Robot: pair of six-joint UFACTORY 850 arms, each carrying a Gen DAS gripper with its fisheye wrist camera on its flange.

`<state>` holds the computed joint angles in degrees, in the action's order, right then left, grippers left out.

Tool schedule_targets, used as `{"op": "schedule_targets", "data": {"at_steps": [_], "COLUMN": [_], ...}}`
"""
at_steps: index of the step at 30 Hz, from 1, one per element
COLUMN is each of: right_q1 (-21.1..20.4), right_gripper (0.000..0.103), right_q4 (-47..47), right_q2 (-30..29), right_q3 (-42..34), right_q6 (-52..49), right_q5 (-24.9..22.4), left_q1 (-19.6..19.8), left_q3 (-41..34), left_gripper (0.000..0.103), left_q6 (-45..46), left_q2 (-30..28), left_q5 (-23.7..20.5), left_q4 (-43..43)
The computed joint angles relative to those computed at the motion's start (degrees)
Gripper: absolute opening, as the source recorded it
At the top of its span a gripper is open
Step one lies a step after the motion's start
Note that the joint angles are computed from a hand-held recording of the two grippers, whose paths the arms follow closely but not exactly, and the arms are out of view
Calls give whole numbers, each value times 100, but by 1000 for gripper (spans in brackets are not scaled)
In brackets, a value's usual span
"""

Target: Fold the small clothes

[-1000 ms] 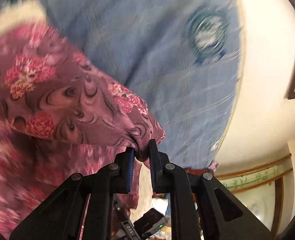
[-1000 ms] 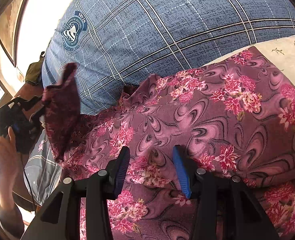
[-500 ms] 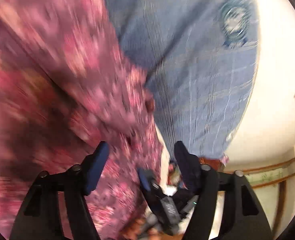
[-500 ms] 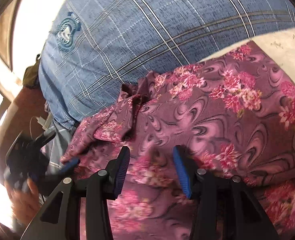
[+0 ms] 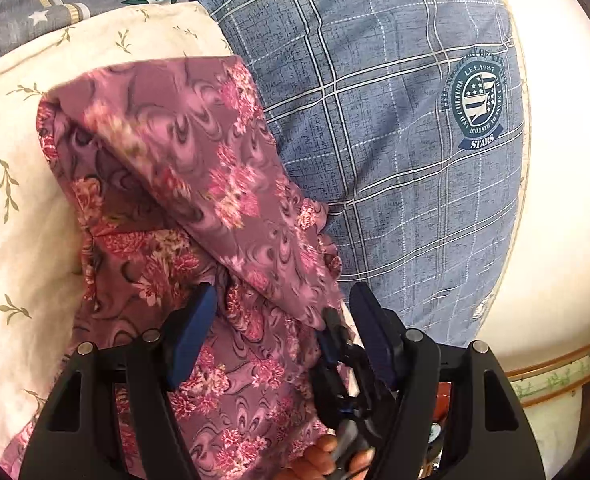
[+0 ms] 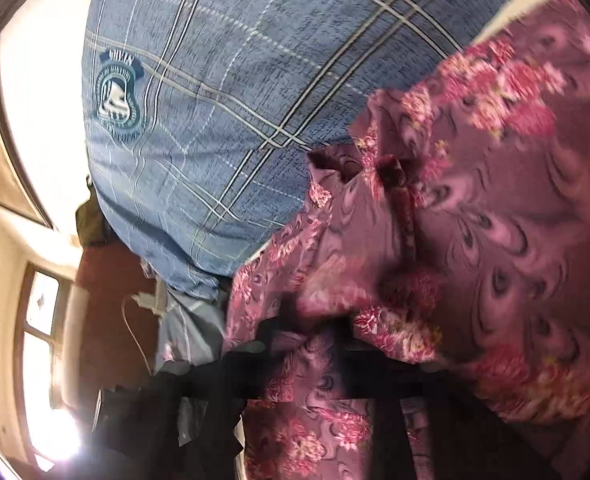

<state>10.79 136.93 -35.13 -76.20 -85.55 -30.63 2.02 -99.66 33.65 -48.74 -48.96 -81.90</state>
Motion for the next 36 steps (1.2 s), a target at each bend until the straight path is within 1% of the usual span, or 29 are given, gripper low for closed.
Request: {"op": "schedule_targets", "data": {"at_steps": [1, 4, 7, 11, 14, 15, 16, 17, 18, 20, 22, 23, 24, 25, 26, 27, 28, 29, 30, 32, 34, 35, 36], "right_q1": [-26, -123, -357, -678, -876, -923, -950, -945, -950, -919, -850, -848, -851, -856, -872, -886, -906, -929, -899, -966, -1029, -1079, -1122], "right_gripper": [8, 8, 8, 8, 8, 7, 7, 7, 7, 6, 6, 6, 6, 6, 6, 6, 5, 6, 13, 15, 30, 30, 26], "right_q4": [154, 1148, 1757, 2217, 2247, 2180, 2104, 2045, 2040, 2277, 2580, 2636, 2638, 2555, 2341, 2115, 1844, 1803, 1897, 1654, 1760, 1654, 1409], "right_q2": [149, 625, 1184, 1594, 1660, 1623, 1609, 1583, 1644, 1878, 2064, 2085, 2056, 2005, 1908, 1860, 1820, 1877, 1968, 2058, 2069, 1987, 1891], "right_q3": [142, 732, 1495, 2106, 2363, 2376, 2367, 2314, 2351, 2501, 2597, 2634, 2640, 2622, 2591, 2591, 2674, 2750, 2790, 2841, 2790, 2700, 2567], "right_q6": [-222, -1440, -2085, -2448, -2230, -2131, -2034, -1988, -2064, -2624, -3186, -3262, -3259, -3150, -2870, -2618, -2388, -2398, -2506, -2208, -2054, -1838, -1541], "right_q5": [25, -190, -457, -336, -357, -390, -382, -387, -488, -793, -777, -728, -510, -277, 49, 154, 20, -63, 39, -135, -83, -114, -51], "left_q1": [-3, -9, -28, -88, -135, -148, -156, -165, -179, -211, -210, -210, -214, -205, -184, -161, -153, -154, -154, -165, -220, -254, -273], "left_q3": [16, 19, 18, 14, 63, 85, 140, 177, 229, 260, 202, 119, 38, 10, 25, 67, 101, 135, 145, 86, -60, -184, -254], "left_gripper": [68, 68, 68, 68, 68, 63, 52, 44, 31, 30, 27, 27, 27, 22, 20, 20, 20, 20, 20, 21, 21, 21, 21], "left_q6": [13, -52, -142, -274, -292, -266, -149, -34, 74, -96, -514, -869, -1255, -1463, -1513, -1466, -1463, -1481, -1472, -1412, -1648, -1831, -1960], "left_q2": [8, -12, -45, -80, -43, -18, 31, 72, 144, 221, 173, 104, 37, -8, -22, -4, 37, 98, 127, 132, 82, 28, 2], "left_q5": [15, -15, -23, 33, 213, 291, 374, 436, 584, 913, 1010, 1001, 987, 946, 890, 858, 887, 970, 995, 978, 1059, 1067, 1048], "left_q4": [-6, -25, 23, 112, 139, 145, 84, 29, 27, 282, 599, 886, 1210, 1342, 1335, 1264, 1305, 1417, 1465, 1511, 1799, 2034, 2212]}}
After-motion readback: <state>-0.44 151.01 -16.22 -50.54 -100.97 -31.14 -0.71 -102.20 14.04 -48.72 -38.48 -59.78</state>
